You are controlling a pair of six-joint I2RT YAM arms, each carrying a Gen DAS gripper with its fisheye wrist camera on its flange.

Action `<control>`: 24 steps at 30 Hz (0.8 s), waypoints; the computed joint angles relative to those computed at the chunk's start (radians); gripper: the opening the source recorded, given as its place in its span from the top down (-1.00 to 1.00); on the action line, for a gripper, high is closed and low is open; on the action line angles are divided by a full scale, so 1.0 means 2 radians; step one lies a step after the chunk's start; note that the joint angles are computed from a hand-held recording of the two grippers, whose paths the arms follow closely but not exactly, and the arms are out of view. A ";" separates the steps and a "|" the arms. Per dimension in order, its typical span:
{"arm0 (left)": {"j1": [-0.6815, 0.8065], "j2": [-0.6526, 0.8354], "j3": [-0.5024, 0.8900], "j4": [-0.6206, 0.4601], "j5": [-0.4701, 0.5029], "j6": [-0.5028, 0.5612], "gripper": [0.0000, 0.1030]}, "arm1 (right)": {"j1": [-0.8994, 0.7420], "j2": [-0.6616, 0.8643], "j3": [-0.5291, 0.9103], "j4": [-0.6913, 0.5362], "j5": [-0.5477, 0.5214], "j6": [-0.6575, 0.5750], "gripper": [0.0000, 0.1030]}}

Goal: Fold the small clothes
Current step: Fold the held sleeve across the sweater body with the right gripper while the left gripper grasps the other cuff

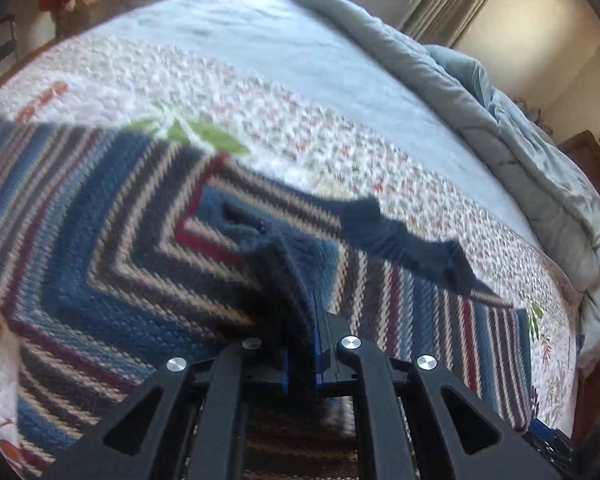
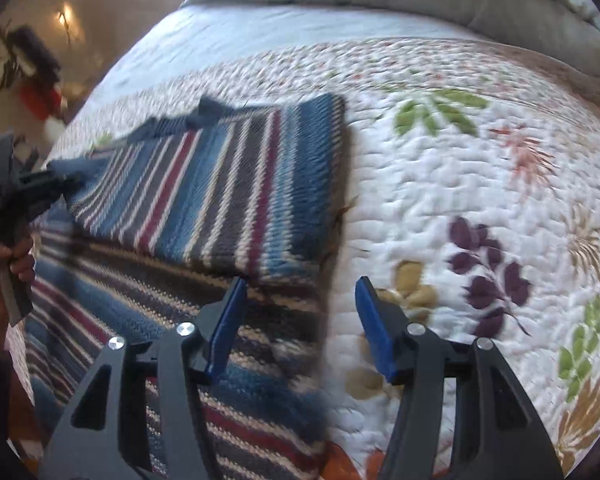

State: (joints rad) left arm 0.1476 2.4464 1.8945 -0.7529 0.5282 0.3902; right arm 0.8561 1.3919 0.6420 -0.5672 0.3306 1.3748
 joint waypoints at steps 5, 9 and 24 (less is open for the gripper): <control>0.002 0.005 -0.017 0.006 0.002 0.014 0.74 | -0.082 -0.042 -0.074 0.144 -0.065 -0.008 -0.24; 0.001 0.001 -0.034 0.017 0.000 0.019 0.67 | -0.150 -0.015 -0.078 0.179 -0.122 -0.049 0.65; -0.027 -0.038 -0.085 0.027 -0.032 0.050 0.28 | -0.119 -0.052 -0.087 0.112 -0.086 -0.017 0.50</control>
State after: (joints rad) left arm 0.0944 2.3698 1.7254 -0.6993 0.4642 0.4898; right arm 0.6172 1.2884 0.4679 -0.3434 0.1589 1.3401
